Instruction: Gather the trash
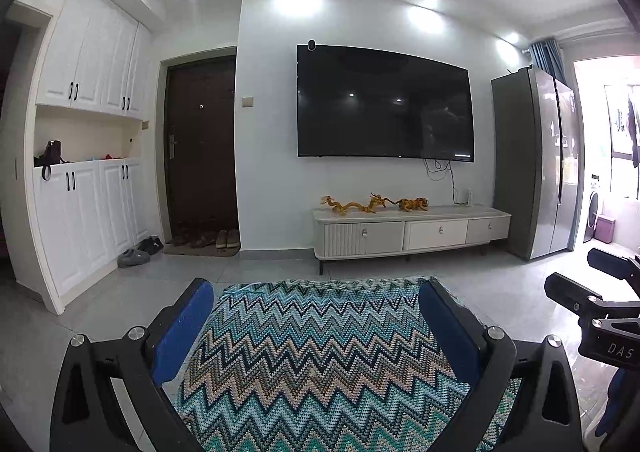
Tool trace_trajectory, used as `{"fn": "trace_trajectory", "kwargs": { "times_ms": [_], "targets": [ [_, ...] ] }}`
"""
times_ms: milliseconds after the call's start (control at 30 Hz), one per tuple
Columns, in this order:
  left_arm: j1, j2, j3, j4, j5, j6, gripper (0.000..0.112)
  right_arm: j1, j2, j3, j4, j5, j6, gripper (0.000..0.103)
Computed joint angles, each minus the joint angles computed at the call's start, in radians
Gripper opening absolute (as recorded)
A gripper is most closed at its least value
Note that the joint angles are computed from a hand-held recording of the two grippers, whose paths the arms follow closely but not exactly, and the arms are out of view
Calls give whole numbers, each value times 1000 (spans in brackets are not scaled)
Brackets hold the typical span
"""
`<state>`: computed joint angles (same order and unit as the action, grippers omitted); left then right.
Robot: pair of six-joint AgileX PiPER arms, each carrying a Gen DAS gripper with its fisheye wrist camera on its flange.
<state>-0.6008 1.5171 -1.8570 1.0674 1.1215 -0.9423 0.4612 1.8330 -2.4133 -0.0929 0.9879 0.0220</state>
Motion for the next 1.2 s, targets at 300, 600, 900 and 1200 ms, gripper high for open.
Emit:
{"fn": "trace_trajectory", "kwargs": {
  "times_ms": [300, 600, 900, 1200],
  "targets": [
    [-72, 13, 4, 104, 48, -47, 103, 3, -69, 148, -98, -96, 85, 90],
    [-48, 44, -9, 75, 28, -31, 103, 8, -72, 203, -169, -131, 141, 90],
    [2, 102, -74, 15, 19, 9, 103, -34, 8, 104, -111, -113, 124, 90],
    [65, 196, -146, -53, -24, 57, 103, -90, 98, 30, -80, -114, 128, 91]
  ]
}}
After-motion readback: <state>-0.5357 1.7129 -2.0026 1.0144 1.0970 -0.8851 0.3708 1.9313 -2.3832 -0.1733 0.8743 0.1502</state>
